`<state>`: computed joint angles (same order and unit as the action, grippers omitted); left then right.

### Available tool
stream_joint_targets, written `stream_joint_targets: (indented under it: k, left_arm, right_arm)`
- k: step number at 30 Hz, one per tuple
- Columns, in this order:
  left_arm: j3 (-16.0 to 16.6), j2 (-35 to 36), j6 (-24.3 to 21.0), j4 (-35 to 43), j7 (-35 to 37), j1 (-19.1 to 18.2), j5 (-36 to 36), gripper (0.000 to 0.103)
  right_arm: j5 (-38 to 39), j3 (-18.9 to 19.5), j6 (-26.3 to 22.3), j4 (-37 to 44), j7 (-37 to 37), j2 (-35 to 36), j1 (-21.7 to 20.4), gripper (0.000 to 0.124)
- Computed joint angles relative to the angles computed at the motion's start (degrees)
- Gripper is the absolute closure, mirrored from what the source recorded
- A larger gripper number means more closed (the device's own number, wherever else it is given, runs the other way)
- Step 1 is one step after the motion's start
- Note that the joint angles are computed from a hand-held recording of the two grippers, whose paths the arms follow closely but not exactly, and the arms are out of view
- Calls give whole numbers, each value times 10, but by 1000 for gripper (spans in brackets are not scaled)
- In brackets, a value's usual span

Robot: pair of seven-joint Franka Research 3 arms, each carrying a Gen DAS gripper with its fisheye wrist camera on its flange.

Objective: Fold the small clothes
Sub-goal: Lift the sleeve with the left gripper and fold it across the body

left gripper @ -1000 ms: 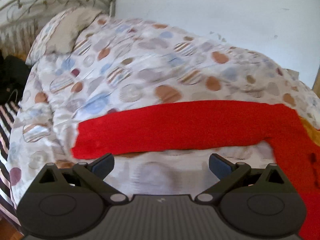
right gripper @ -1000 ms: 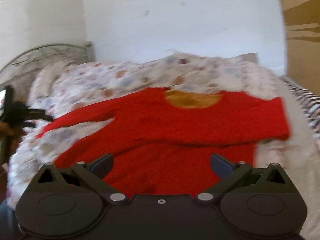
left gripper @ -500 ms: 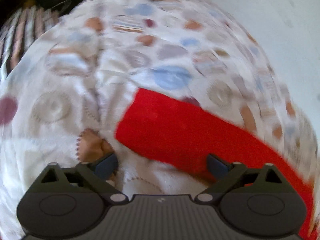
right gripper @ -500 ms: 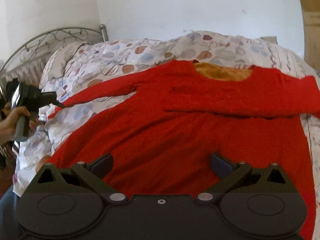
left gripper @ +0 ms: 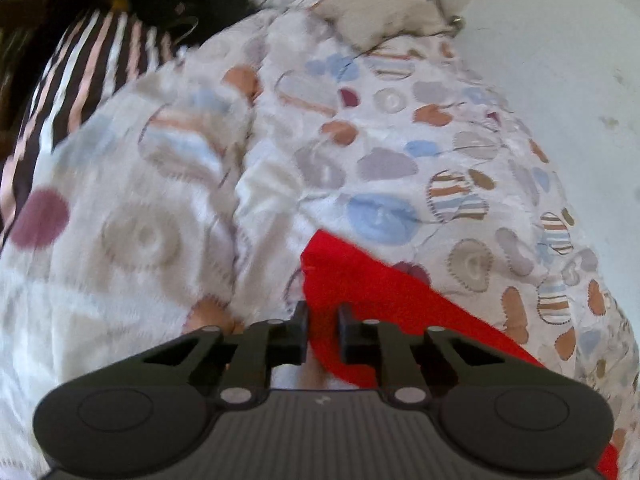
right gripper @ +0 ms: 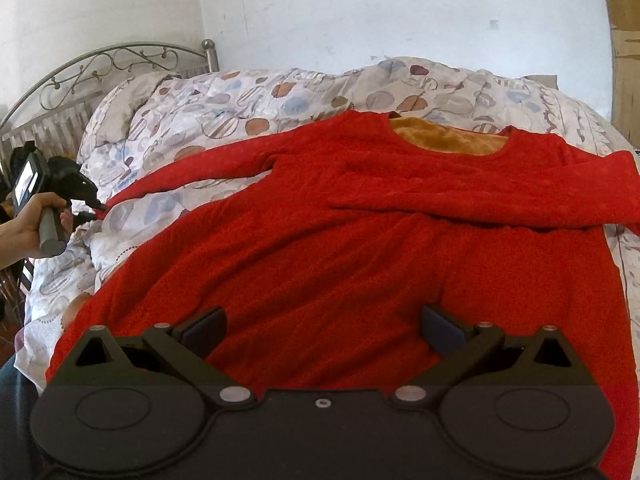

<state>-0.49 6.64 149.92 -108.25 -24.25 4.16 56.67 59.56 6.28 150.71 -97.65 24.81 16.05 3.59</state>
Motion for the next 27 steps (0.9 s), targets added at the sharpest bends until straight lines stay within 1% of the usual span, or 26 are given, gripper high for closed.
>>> stream_joint_targets:
  k: [5,8,11,14,16,17,18,20,22,25,27]
  left_arm:
    - [-3,2,-35,39,-2,-18,92,93]
    - [-8,11,-39,83,32,-28,139,93]
    - [-12,26,-42,135,66,-48,210,93]
    - [-15,54,-24,201,94,-72,285,93]
    - [-14,76,-1,247,110,-90,318,93]
    - [-13,90,12,272,118,-99,330,93]
    - [-12,104,26,298,127,-108,339,93]
    - [-9,139,60,357,152,-127,343,93]
    - [-11,182,93,421,186,-140,322,93]
    - [-25,252,137,515,255,-153,262,93]
    - [-46,306,154,581,329,-158,206,94]
  right_arm:
    - [13,2,1,-1,-6,0,-3,21]
    - [63,8,13,-9,-27,-6,-10,21]
    - [121,9,13,-14,-47,-12,-16,21]
    - [151,2,21,-18,-46,-18,-13,21]
    - [149,-2,44,-23,-41,-24,-6,21]
    - [157,-3,58,-27,-50,-27,-3,21]
    - [161,-4,79,-31,-55,-31,1,21]
    - [165,-7,122,-40,-59,-38,8,21]
    - [175,-11,144,-45,-54,-43,5,21]
    - [179,-23,138,-47,-11,-50,-6,21]
    - [174,-31,147,-50,16,-54,-12,21]
